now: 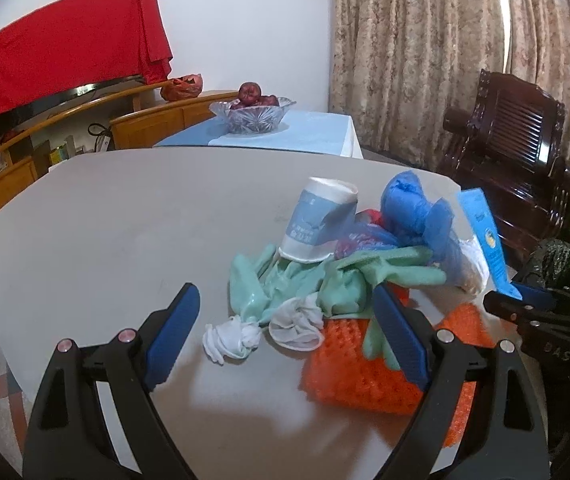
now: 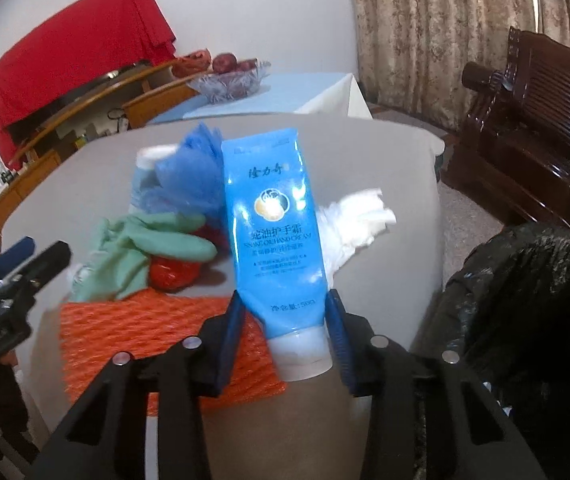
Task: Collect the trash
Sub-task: 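Grasp the blue hand-cream tube with the right tool while the left grasps the blue bag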
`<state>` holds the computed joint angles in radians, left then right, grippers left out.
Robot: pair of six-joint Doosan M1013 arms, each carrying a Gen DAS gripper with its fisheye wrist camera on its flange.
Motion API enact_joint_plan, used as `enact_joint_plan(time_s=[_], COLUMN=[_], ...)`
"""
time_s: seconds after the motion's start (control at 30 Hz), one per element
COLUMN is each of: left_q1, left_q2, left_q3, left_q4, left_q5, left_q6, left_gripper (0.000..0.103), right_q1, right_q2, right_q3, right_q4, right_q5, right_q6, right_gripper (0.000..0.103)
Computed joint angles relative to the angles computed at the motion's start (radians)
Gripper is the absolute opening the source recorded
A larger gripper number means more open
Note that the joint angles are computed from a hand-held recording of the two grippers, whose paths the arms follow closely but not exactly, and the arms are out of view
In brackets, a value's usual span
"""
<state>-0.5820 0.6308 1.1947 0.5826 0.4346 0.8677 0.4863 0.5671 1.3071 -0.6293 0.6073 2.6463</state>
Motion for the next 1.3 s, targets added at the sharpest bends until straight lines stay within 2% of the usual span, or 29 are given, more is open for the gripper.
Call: enact_joint_plan(time_s=[0.23, 0.5, 0.63, 0.77, 1.0, 1.13, 1.2, 1.27, 1.3], left_q1=[-0.01, -0.015, -0.02, -0.028, -0.039, -0.039, -0.04, -0.037, -0.035], left_q2=[0.003, 0.032, 0.047, 0.072, 0.129, 0.163, 0.182, 0.194, 0.194], left_q3=[-0.015, -0.058, -0.083, -0.138, -0.245, -0.308, -0.341, -0.359, -0.359], left_q4=[-0.006, -0.186, -0.19, -0.193, -0.29, -0.361, -0.391, -0.438, -0.46], left_q5=[-0.014, 0.005, 0.015, 0.008, 0.031, 0.094, 0.135, 0.161, 0.159], left_q6=[0.02, 0.19, 0.198, 0.209, 0.275, 0.333, 0.362, 0.4, 0.415], left_gripper=[0.086, 0.076, 0.076, 0.075, 0.073, 0.06, 0.049, 0.026, 0.025], right_q1=[-0.004, -0.017, -0.02, -0.024, -0.037, -0.045, -0.05, -0.051, -0.052], right_q2=[-0.02, -0.019, -0.019, -0.021, -0.02, -0.016, -0.018, -0.02, -0.021], right_q3=[0.002, 0.005, 0.01, 0.011, 0.0, -0.006, -0.002, 0.002, 0.004], right_q4=[-0.074, -0.044, -0.044, -0.059, -0.074, -0.069, -0.072, -0.076, -0.076], right_q5=[-0.017, -0.02, -0.027, -0.028, -0.005, -0.003, -0.009, -0.014, -0.016], right_q6=[0.077, 0.069, 0.079, 0.098, 0.111, 0.105, 0.115, 0.124, 0.127], right_gripper=[0.04, 0.04, 0.04, 0.04, 0.04, 0.04, 0.04, 0.04, 0.04])
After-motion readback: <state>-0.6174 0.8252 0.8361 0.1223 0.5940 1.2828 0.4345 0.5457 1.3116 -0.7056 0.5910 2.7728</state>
